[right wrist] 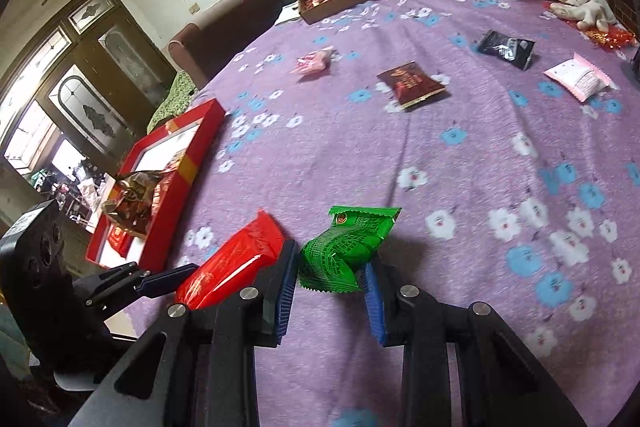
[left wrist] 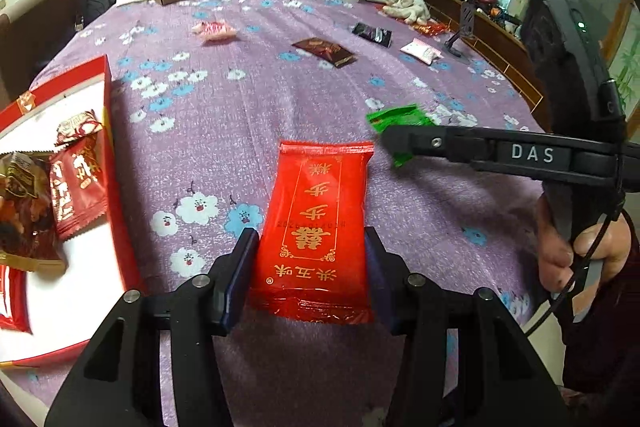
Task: Organize snacks
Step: 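Carry the red and green packets over the gift box and open both grippers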
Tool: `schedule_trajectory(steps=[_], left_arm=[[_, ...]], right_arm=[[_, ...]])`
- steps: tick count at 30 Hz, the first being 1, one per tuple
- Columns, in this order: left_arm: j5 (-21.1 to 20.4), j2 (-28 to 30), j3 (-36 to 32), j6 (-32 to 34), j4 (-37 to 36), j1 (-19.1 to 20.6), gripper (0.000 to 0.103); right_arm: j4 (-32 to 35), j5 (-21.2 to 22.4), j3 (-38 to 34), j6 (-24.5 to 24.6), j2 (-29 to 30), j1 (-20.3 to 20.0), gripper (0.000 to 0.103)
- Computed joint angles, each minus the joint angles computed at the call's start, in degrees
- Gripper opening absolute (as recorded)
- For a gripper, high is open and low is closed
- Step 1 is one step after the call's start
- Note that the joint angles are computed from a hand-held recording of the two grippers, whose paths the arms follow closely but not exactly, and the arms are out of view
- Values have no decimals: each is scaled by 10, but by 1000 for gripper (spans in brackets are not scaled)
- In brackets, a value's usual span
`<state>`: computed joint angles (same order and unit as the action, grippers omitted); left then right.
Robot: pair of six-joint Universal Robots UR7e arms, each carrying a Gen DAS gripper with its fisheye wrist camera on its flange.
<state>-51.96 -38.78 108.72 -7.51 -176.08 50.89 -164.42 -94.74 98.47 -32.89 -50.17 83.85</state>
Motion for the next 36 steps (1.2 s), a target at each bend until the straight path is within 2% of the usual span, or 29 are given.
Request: schedule_trajectory(steps=[5,12,19,26,28,31,32,34,36], left_arm=[[8,-22,27,2,-37,-3,50],[40,-60,66,17,-110,-13,50],[113,-104,103,16,-166,-9,50],[185,-145,126,-9,-169,8,50],[208,-155,127,-15,-163,13,50],[246,-158,123,-17,-167,18,51],[256,-158,122,-17,-173,19,54],[261,-153,125,-7,-202,20,62],[250,-150,128,-3,-206,20,64]], right_arm=[[-12,-3,10,-7,-1,17,32],[-24,0,11,-23,7,51,32],[6,3,-36,-37,56,98,31],[56,17,-126,-28,142,146,31],[54,28,-147,-22,163,157,32],[19,51,-167,-9,185,166,37],[15,62,-167,-5,185,164,51],[3,90,-157,10,177,152,72],[-17,95,-149,13,172,142,75]])
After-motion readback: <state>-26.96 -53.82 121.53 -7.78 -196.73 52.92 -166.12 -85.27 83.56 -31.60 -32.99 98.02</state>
